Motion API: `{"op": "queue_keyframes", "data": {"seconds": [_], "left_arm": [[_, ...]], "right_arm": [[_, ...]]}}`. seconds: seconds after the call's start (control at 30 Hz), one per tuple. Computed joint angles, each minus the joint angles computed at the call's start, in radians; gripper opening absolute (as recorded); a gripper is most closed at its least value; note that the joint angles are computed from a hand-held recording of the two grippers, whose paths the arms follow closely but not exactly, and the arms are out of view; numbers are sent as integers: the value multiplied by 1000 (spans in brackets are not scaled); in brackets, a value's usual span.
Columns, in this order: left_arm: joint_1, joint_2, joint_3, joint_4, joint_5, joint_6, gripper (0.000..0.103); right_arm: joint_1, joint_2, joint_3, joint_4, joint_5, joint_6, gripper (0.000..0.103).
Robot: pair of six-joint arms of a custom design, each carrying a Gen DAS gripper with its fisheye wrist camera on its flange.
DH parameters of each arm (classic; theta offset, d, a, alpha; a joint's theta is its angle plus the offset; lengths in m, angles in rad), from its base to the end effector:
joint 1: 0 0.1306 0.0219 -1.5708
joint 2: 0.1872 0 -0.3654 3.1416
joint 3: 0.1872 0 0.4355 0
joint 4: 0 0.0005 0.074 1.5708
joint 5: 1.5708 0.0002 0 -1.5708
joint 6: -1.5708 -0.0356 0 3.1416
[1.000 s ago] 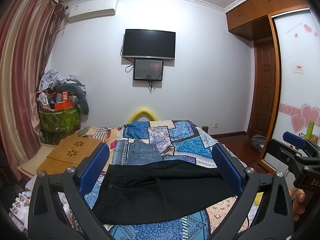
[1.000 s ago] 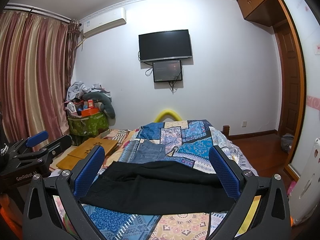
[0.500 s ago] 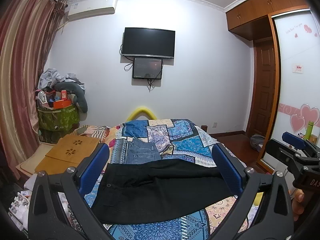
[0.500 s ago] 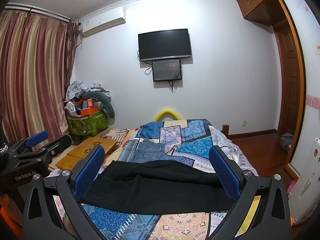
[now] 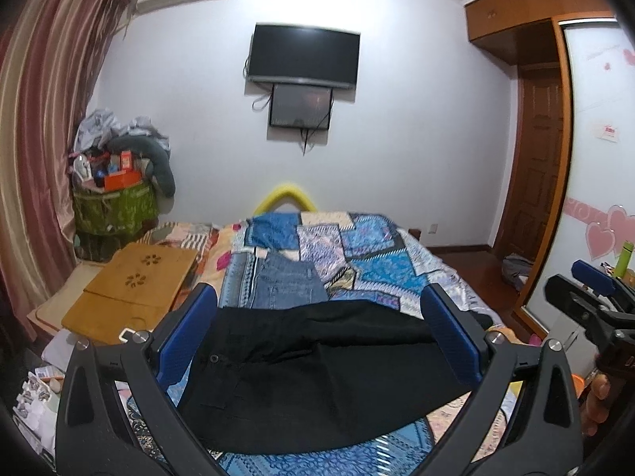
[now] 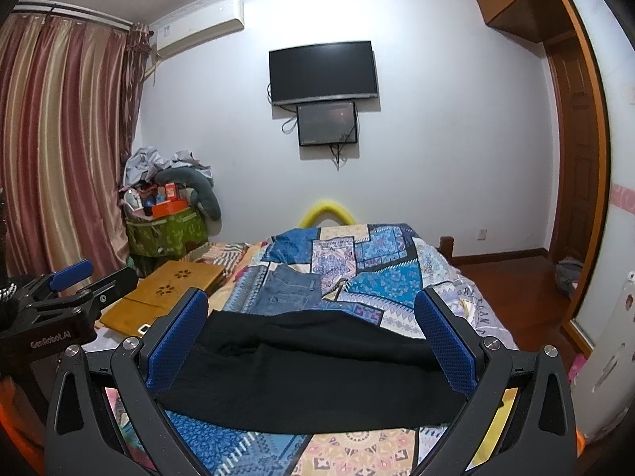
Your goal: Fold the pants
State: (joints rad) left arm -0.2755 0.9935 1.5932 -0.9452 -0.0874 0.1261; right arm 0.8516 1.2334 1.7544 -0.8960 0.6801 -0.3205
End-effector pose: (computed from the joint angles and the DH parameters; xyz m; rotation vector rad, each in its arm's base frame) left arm 0.3331 -0.0914 0.6771 0.0844 1.9175 -0.1868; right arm 0.3067 0.3156 0.6712 -0.0542 1.8614 0.1483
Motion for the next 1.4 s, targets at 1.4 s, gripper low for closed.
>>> {"op": "queue_keyframes", "data": {"seconds": [1.4], "left_arm": [[338,1218,992,-577,179,-67,77]], "right_arm": [[-440,715,595,-440,-601,219,95]]}}
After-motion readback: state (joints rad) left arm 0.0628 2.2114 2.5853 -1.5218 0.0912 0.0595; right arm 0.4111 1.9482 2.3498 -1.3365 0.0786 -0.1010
